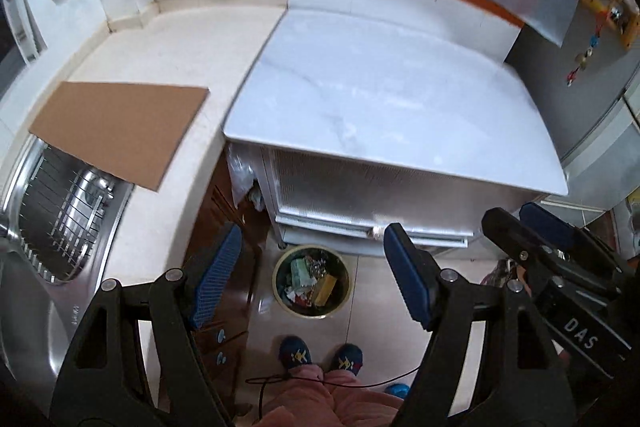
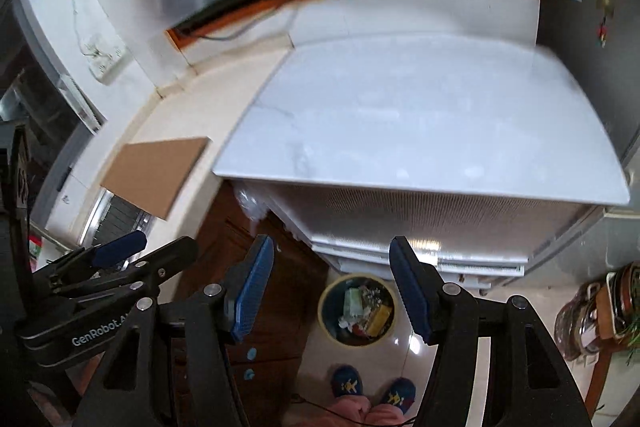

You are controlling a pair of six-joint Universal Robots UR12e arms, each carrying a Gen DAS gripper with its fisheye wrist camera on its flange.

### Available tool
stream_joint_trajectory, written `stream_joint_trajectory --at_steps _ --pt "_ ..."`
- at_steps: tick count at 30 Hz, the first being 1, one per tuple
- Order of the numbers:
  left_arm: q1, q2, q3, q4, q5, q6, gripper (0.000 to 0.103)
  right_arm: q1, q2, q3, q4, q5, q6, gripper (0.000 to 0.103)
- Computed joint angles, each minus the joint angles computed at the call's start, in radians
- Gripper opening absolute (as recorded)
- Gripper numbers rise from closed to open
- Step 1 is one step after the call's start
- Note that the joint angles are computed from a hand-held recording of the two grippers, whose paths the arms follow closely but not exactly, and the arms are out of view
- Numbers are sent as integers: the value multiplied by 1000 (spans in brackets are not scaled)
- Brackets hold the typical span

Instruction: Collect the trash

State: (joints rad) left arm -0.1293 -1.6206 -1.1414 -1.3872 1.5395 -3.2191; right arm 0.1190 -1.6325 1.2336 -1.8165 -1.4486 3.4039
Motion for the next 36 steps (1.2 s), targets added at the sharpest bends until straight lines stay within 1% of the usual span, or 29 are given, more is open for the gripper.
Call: stream_joint_trajectory --at_steps 3,6,10,16,25,36 --pt "1 3 15 9 10 -5 71 5 5 -47 5 -2 1 63" --pt "-4 8 21 30 32 -8 71 18 6 -79 -2 -29 0 64" --pt "-11 16 27 50 62 -18 71 31 7 -110 -9 -49 -3 66" --pt "-11 25 27 66 82 -27 71 55 8 -134 -18 -88 -11 67" --pt "-16 27 27 74 96 -20 71 79 9 -121 -47 -123 -28 70" --pt "-19 25 29 87 109 -12 71 93 20 -127 -52 -148 -35 71"
